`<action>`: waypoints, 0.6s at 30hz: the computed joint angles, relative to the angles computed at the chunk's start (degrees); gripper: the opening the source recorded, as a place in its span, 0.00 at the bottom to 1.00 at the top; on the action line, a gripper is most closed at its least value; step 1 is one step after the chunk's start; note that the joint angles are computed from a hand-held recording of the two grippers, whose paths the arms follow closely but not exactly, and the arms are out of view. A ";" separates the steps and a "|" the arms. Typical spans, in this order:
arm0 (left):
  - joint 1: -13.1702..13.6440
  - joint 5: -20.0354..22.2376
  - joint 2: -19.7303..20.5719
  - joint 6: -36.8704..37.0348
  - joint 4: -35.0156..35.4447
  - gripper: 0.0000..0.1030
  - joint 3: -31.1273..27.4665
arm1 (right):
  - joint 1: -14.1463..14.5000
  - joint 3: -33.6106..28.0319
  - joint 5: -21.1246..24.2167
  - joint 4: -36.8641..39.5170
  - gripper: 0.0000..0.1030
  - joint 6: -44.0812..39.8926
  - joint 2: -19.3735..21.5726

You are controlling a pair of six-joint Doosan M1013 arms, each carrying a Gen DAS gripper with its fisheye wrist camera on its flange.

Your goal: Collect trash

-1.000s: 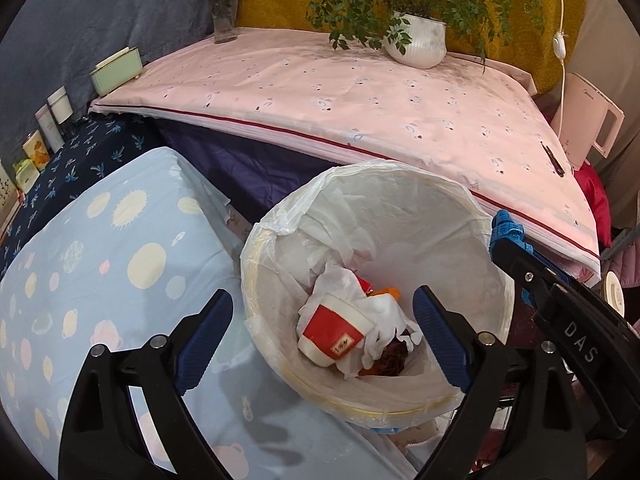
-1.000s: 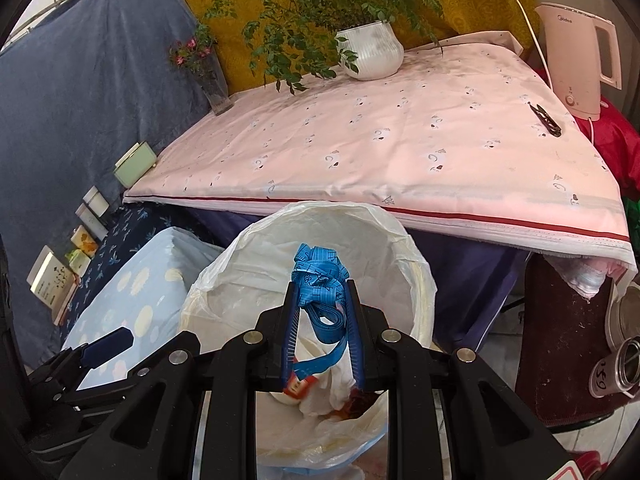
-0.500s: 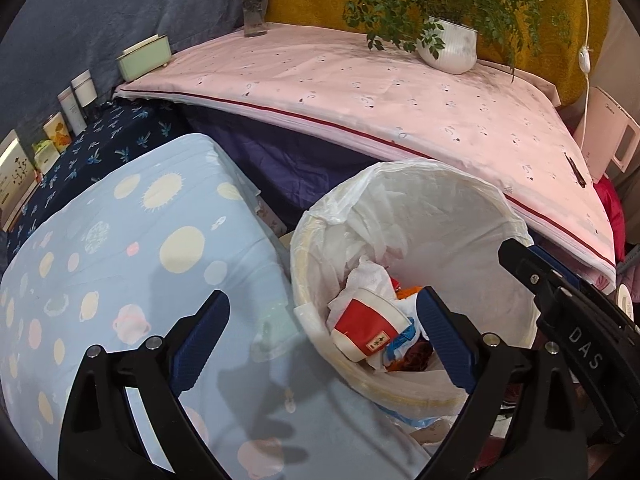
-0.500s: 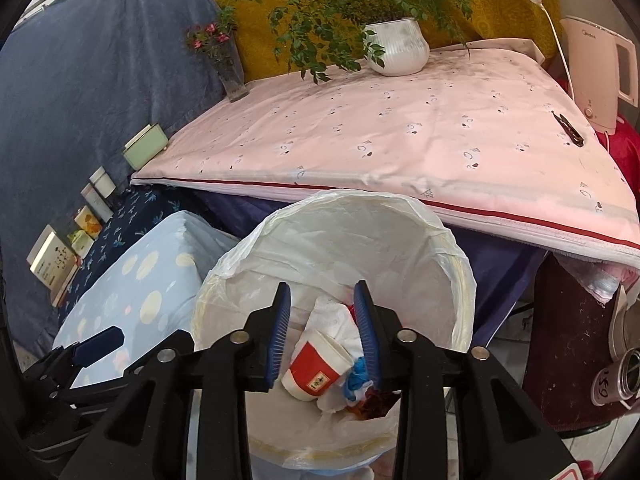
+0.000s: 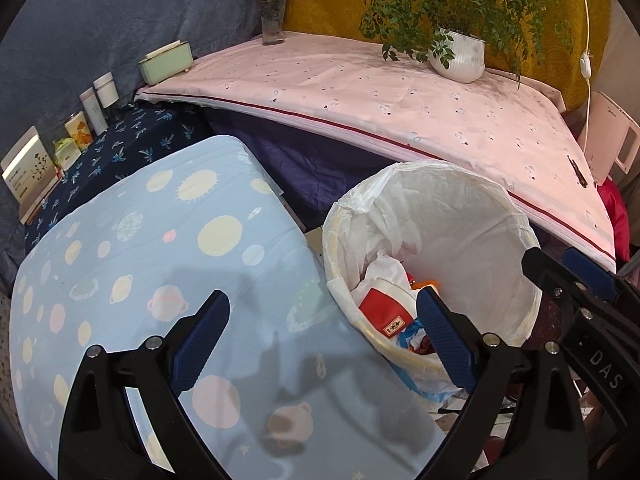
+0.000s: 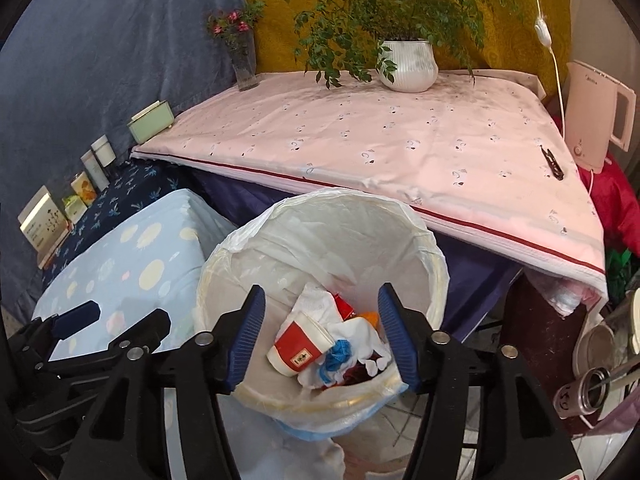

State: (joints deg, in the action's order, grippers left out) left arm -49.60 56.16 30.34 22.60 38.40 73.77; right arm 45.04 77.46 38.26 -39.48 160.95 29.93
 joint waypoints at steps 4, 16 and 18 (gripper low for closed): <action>-0.72 1.12 -0.64 -0.65 1.36 0.88 0.79 | 0.70 0.20 1.88 -0.47 0.71 -1.58 -0.74; -2.14 3.10 -2.56 -3.56 1.86 0.91 3.48 | 1.99 2.08 4.35 -0.64 0.89 -3.61 -2.65; -2.40 3.41 -2.69 -3.68 1.97 0.91 3.74 | 2.14 2.42 4.65 -0.62 0.93 -3.55 -2.91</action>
